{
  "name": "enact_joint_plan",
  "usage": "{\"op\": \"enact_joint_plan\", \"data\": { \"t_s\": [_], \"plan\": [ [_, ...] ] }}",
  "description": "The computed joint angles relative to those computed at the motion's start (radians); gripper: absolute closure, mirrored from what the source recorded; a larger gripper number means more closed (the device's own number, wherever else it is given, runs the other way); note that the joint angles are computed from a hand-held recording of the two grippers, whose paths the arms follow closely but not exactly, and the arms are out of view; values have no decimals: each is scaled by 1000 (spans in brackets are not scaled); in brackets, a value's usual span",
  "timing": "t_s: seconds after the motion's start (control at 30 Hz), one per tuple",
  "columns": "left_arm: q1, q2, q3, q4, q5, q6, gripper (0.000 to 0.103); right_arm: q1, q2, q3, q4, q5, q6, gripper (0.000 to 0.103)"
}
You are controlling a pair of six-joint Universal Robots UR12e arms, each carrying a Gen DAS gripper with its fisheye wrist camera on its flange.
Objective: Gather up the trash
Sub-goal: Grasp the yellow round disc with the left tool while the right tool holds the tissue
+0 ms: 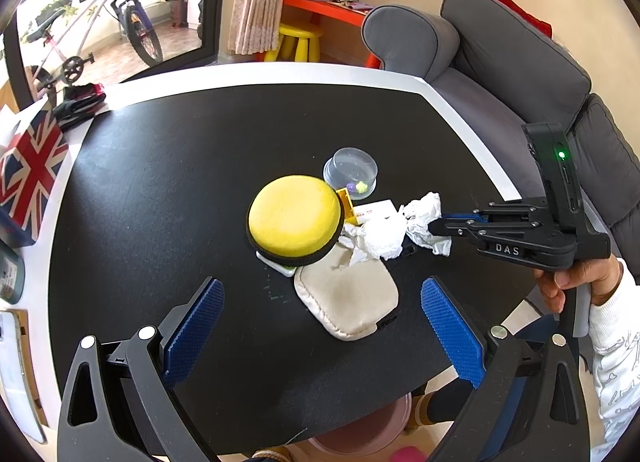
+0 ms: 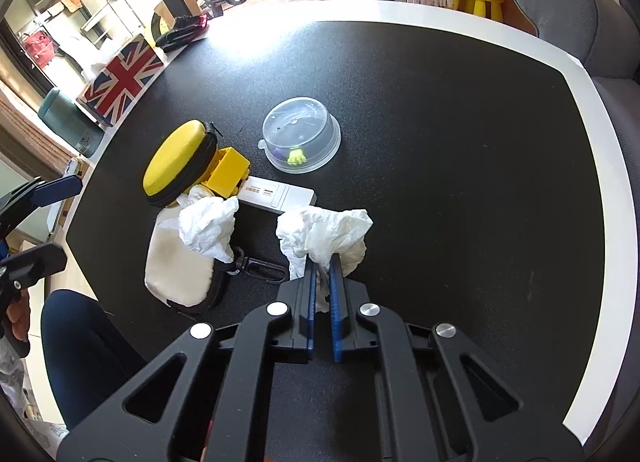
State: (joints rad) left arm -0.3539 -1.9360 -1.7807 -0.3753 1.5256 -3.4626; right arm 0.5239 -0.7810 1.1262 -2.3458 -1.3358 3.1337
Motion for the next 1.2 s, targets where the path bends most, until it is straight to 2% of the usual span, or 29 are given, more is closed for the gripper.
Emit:
{"op": "enact_joint_plan", "data": {
  "t_s": [0.57, 0.97, 1.2],
  "plan": [
    [8, -48, 86, -49, 13, 32, 8, -11, -57, 77, -68, 5, 17, 101],
    [37, -100, 154, -147, -53, -35, 8, -19, -73, 105, -84, 25, 29, 101],
    [46, -119, 169, -176, -77, -72, 8, -24, -77, 112, -92, 35, 37, 101]
  ]
}}
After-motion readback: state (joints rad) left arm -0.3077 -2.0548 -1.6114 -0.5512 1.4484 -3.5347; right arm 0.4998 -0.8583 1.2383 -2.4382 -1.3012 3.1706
